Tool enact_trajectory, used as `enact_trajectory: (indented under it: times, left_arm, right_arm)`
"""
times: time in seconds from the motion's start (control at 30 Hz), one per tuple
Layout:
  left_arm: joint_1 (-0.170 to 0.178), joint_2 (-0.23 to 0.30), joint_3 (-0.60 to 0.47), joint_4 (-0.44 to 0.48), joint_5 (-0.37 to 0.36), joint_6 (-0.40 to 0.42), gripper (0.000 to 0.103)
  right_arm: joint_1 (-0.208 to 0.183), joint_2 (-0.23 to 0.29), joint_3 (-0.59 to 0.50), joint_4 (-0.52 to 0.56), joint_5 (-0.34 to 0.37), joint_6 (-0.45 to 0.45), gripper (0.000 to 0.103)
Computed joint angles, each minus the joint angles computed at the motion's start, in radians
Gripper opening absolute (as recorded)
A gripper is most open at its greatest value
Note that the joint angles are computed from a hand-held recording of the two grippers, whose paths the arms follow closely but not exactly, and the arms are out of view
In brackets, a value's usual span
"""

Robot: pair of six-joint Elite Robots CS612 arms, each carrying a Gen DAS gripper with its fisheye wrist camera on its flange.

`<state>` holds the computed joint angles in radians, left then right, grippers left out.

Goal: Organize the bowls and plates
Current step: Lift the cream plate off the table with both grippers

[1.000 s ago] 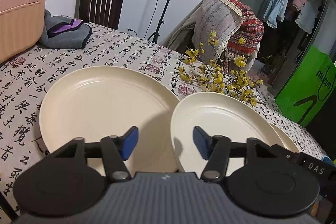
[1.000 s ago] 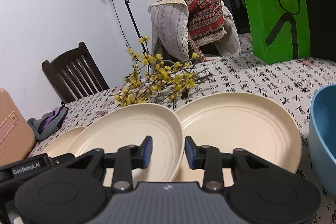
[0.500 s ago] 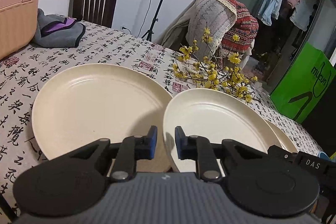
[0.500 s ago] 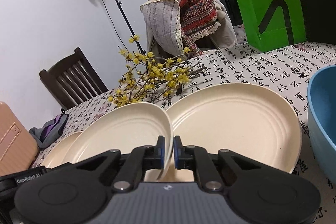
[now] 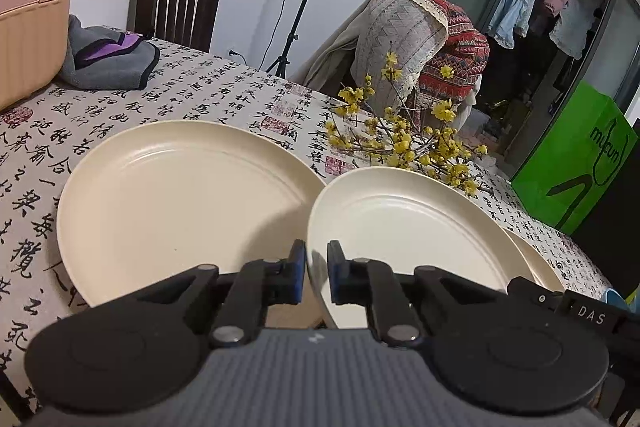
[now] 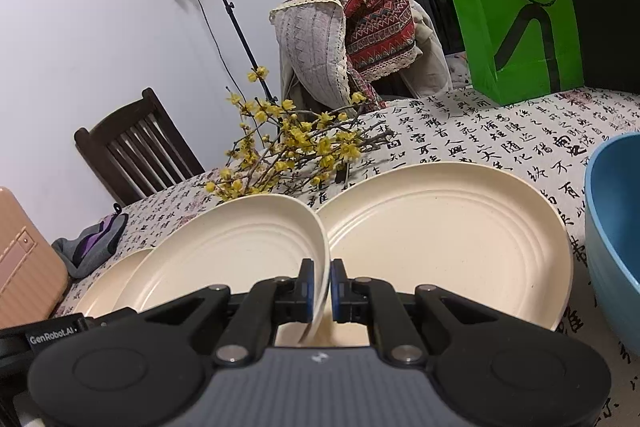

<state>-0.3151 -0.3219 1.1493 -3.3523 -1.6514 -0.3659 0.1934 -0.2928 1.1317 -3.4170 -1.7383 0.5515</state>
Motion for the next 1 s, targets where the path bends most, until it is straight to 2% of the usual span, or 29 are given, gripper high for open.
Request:
enact_trajectory:
  times: [0.47,1.0]
  left_arm:
    - [0.0,-0.008,0.008,0.006,0.004,0.013,0.01]
    - [-0.003,-0.019,0.028,-0.037,0.024,0.023,0.01]
  right_arm:
    - [0.001,-0.003,0.003,-0.002,-0.008,0.003,0.008]
    - [-0.001,-0.011,0.016,-0.032,0.006,0.024,0.008]
